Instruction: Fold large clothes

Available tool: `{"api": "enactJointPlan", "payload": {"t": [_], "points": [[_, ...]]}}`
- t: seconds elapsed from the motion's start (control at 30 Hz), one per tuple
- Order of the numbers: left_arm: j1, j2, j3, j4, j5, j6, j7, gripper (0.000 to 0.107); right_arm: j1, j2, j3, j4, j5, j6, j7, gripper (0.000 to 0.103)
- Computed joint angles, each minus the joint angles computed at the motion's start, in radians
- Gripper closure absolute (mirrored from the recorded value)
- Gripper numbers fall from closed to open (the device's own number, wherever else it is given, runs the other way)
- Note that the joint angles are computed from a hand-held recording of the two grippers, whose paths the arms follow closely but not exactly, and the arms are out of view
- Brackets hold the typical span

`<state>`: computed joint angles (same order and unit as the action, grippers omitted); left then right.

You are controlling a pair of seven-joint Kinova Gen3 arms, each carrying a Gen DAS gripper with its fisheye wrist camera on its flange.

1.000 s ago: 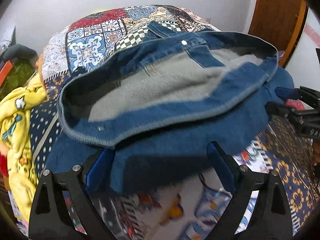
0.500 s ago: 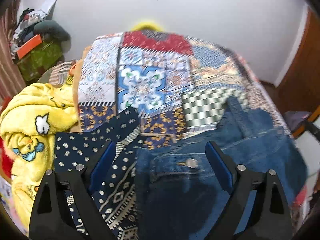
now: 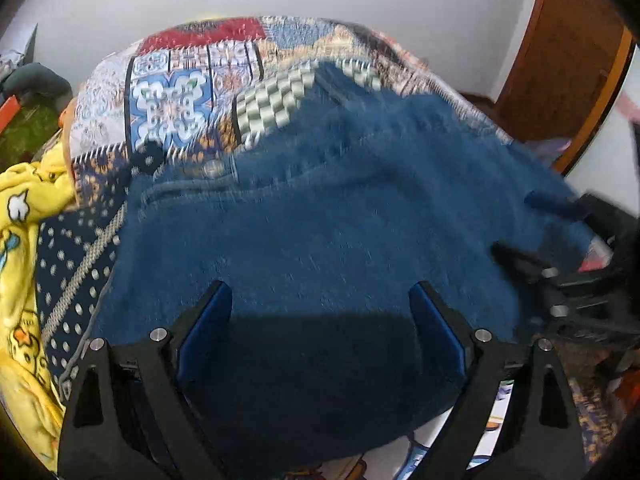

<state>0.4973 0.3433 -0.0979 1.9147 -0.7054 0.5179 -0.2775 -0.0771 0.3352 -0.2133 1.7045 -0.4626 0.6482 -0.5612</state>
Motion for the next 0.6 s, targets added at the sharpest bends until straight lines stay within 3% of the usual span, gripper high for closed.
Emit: {"api": "enactJointPlan", "payload": {"t": [0.07,0.1,0.27,0.47,0.6], "points": [[0.079,0.006,-0.066,0.018,-0.066,-0.006,0.081,0.012,0.021,-0.006,0.001,0.009,0.0,-0.017,0.001,0.013],[0.093,0.003,-0.075,0.029,-0.092,-0.009,0.122,0.012,0.006,-0.014,0.029,0.016,-0.001,-0.028,-0.022,0.013],[0.089,-0.036,-0.038,0.076,-0.172,0.036,0.251,0.012,-0.022,-0.02,0.097,0.001,0.135,-0.037,-0.166,0.012],[0.084,-0.077,0.03,0.124,-0.209,0.164,0.318,0.012,0.068,-0.031,0.085,0.005,0.131,-0.04,-0.159,0.012],[0.071,-0.118,0.071,0.171,-0.205,0.224,0.41,0.01,0.079,-0.037,0.11,0.002,0.169,-0.045,-0.196,0.012]]}}
